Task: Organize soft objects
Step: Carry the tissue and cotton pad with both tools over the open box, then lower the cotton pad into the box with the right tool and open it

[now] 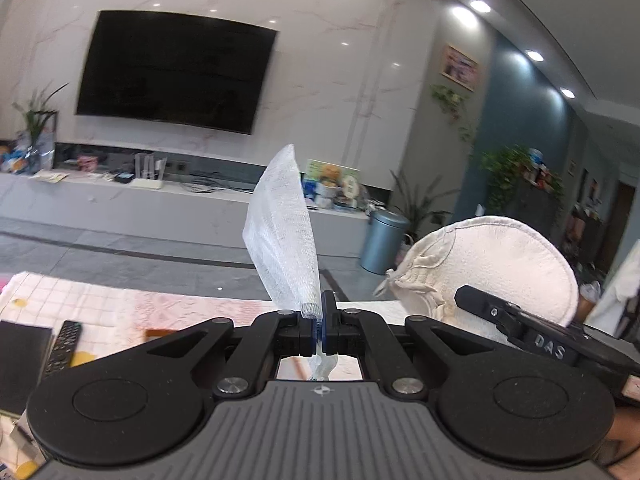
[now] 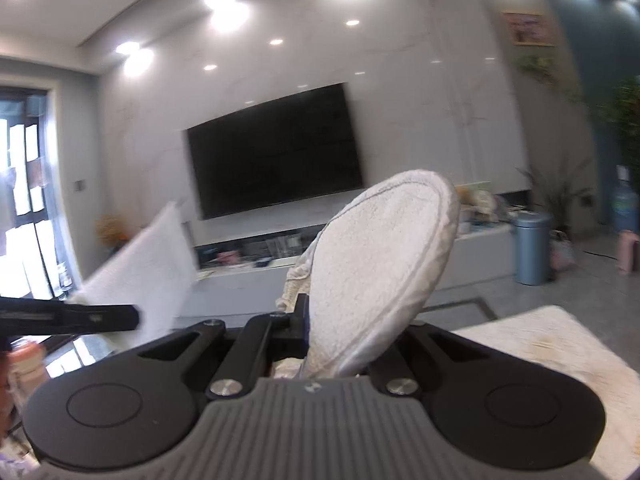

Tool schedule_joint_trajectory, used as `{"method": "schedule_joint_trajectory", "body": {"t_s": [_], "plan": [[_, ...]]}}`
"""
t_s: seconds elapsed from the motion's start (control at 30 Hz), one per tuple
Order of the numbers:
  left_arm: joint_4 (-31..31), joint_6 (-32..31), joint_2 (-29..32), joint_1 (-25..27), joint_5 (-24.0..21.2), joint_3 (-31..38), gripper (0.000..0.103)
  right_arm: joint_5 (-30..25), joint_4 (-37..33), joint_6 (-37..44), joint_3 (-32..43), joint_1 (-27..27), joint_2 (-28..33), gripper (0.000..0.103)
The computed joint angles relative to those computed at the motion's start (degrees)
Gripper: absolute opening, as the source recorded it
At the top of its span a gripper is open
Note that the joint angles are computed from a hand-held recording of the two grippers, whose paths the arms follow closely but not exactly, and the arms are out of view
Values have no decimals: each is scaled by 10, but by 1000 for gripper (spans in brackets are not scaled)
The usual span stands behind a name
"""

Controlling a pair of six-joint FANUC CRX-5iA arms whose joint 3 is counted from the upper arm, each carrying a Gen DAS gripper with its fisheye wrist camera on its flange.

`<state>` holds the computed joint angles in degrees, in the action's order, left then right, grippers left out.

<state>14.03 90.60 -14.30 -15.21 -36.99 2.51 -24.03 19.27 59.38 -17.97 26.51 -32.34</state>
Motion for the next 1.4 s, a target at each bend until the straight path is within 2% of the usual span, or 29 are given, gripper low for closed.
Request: {"method": "schedule_joint_trajectory", "body": {"t_s": [0.07, 0.2, 0.3, 0.37, 0.43, 0.47, 0.5, 0.6, 0.67, 0.8, 0.9, 0.97, 1.0, 1.03, 1.07, 1.1, 1.27, 1.4], "plan": [[29, -4, -10, 21, 16, -28, 2, -16, 5, 18, 16, 34, 17, 3], [51, 23, -14, 60, 23, -61, 2, -75, -61, 116, 79, 74, 73, 3], [76, 2, -6, 86, 27, -80, 2, -117, -123, 178, 134, 76, 134, 3], [120, -23, -1, 110, 16, -97, 2, -144, -149, 173, 168, 70, 178, 3], [215, -83, -6, 142, -2, -139, 2, -184, -187, 175, 217, 51, 228, 3], [242, -103, -1, 147, -7, -146, 2, -192, -195, 174, 227, 48, 243, 3], [241, -106, 5, 147, -13, -143, 2, -200, -198, 168, 236, 45, 258, 3], [169, -70, 22, 141, -27, -110, 2, -233, -205, 158, 277, 34, 309, 3], [149, -62, 23, 141, -33, -107, 2, -247, -202, 144, 286, 35, 327, 3], [151, -61, 22, 143, -38, -109, 2, -286, -236, 142, 337, 26, 377, 3], [147, -54, 17, 147, -39, -112, 3, -295, -266, 113, 345, 11, 390, 3], [134, -42, 18, 151, -44, -107, 3, -305, -261, 68, 352, 8, 402, 10], [124, -32, 20, 151, -48, -103, 3, -331, -264, 55, 367, 4, 413, 27], [119, -26, 20, 151, -49, -101, 3, -364, -277, 49, 380, 2, 421, 55], [116, -23, 20, 151, -50, -100, 3, -394, -297, 51, 394, -4, 427, 62], [114, -22, 21, 150, -51, -99, 3, -404, -308, 50, 392, -8, 424, 65], [104, -22, 27, 142, -55, -89, 3, -402, -333, 92, 363, -15, 377, 67], [90, -14, 29, 136, -58, -84, 3, -394, -299, 106, 336, 9, 340, 68]]}}
